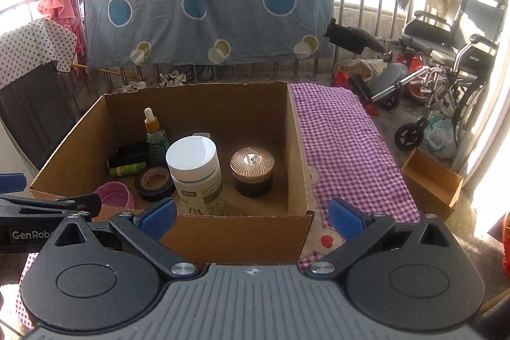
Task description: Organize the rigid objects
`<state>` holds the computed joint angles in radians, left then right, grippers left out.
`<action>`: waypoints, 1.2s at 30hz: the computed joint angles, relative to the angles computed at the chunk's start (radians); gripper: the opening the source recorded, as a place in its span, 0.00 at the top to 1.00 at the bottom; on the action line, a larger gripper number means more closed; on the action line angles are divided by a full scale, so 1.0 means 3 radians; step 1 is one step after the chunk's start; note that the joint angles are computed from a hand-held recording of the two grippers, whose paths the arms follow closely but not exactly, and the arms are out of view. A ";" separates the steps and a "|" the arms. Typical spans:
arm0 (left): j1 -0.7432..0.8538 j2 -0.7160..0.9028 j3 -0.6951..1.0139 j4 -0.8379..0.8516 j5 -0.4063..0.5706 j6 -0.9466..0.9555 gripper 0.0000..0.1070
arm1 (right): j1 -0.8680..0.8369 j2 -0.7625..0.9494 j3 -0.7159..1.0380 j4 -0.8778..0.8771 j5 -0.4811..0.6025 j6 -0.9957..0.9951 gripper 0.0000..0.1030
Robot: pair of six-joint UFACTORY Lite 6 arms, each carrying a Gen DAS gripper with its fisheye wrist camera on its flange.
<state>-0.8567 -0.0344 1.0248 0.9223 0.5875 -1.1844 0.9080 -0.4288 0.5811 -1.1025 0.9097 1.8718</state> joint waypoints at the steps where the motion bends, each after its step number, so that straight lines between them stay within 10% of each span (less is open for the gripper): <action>1: 0.0007 0.0003 -0.0002 -0.0005 -0.0006 0.0006 0.04 | -0.0018 -0.0001 0.0003 0.0012 -0.0010 -0.0022 0.00; 36: 0.0044 0.0007 0.0001 -0.0065 -0.0003 0.0081 0.04 | 0.0017 0.0114 0.0116 0.0042 0.0141 -0.0148 0.00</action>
<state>-0.8435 -0.0322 1.0250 0.9028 0.5865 -1.1601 0.9130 -0.3945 0.6158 -1.0900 0.9521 1.8275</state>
